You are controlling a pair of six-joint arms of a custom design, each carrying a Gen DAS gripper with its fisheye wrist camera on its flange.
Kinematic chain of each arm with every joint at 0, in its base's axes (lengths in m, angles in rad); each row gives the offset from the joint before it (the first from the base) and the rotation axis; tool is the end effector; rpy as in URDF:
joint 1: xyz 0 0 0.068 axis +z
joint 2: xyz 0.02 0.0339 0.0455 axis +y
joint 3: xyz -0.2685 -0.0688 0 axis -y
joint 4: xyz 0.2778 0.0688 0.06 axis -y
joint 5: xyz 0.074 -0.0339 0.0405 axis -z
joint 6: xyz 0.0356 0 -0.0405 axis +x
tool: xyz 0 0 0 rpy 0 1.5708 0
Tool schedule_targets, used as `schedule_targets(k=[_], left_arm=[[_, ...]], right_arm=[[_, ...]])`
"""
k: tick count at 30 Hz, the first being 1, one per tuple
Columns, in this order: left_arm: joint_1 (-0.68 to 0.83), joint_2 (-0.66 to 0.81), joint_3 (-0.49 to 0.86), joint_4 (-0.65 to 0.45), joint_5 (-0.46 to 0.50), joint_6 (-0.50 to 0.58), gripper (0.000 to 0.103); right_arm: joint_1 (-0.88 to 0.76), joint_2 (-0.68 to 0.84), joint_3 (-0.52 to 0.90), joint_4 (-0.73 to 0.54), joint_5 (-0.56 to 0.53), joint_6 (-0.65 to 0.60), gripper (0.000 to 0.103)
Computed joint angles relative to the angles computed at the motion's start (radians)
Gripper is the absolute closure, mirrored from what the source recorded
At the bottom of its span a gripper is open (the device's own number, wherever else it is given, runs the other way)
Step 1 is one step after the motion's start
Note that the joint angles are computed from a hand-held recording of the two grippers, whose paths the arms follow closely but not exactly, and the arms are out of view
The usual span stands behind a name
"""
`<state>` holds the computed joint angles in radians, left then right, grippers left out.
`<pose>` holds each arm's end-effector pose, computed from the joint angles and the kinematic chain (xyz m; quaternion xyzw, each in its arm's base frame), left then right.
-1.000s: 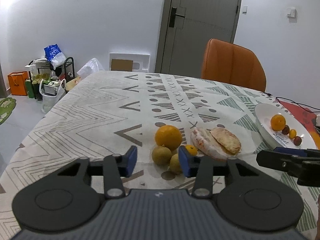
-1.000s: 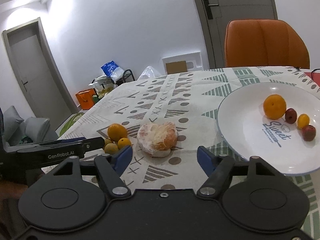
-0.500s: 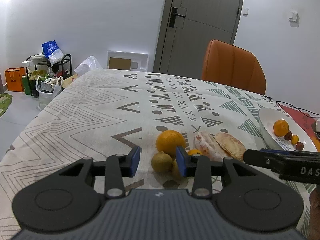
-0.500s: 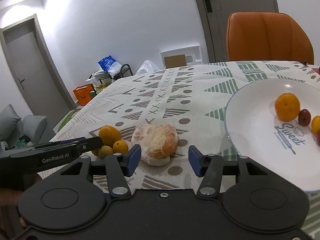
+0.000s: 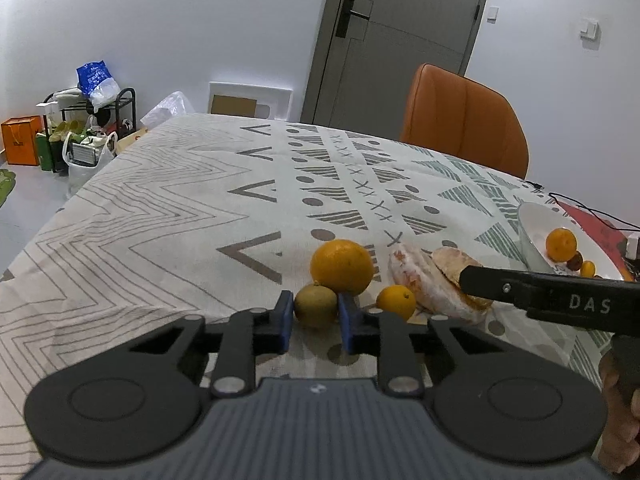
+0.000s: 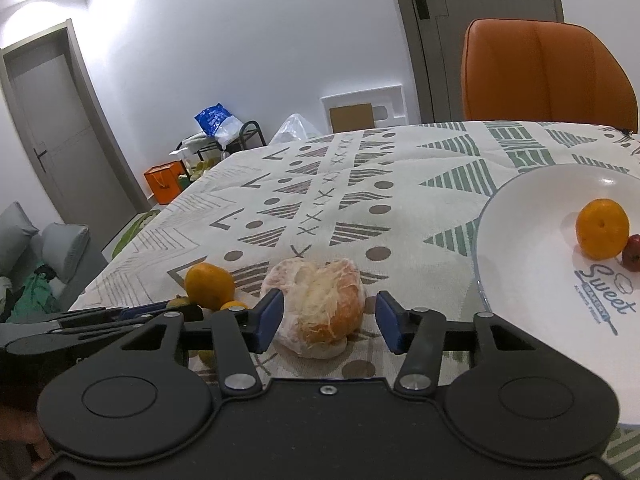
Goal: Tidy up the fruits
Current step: 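Grasp a green fruit with left gripper while right gripper grasps a pomelo segment, then carry the green fruit with left gripper while right gripper drops pomelo into plate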
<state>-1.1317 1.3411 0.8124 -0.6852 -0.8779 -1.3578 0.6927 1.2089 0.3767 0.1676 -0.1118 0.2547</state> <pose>0.1365 -0.2262 0.1960 -0.1754 0.8766 -0.0182 0.4477 0.1840 0.1579 0.1321 -0.2189 0.8709 0.2441 0.3660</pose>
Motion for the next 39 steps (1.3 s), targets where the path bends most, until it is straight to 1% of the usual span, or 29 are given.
schedule_targets(k=[6,8,10,12,13,17,21,28,39], left_arm=[[-0.02,-0.013,0.018,-0.07,-0.034,-0.048,0.081],[-0.03,-0.014,0.027,-0.098,-0.044,-0.069,0.081],[-0.041,-0.016,0.033,-0.122,-0.052,-0.088,0.081],[-0.049,-0.017,0.037,-0.14,-0.056,-0.105,0.081],[-0.051,-0.016,0.039,-0.146,-0.058,-0.11,0.081],[-0.064,-0.017,0.049,-0.176,-0.07,-0.133,0.081],[-0.072,-0.001,0.068,-0.182,-0.079,-0.14,0.081],[-0.102,0.027,0.109,-0.211,-0.103,-0.151,0.081],[-0.124,0.082,0.184,-0.225,-0.126,-0.128,0.081]], right_arm=[[0.004,0.043,0.017,0.013,0.001,-0.003,0.053],[0.003,0.065,0.027,0.013,-0.004,-0.001,0.058],[0.002,0.068,0.024,0.021,-0.009,0.002,0.059],[0.001,0.065,0.022,0.019,-0.003,-0.003,0.067],[-0.003,0.061,0.022,0.014,-0.01,-0.003,0.067],[-0.009,0.015,-0.002,0.005,-0.014,-0.005,0.069],[-0.015,-0.033,-0.025,-0.01,-0.019,-0.005,0.069],[-0.035,-0.157,-0.07,-0.048,-0.034,-0.005,0.071],[-0.085,-0.33,-0.111,-0.131,-0.081,-0.021,0.072]])
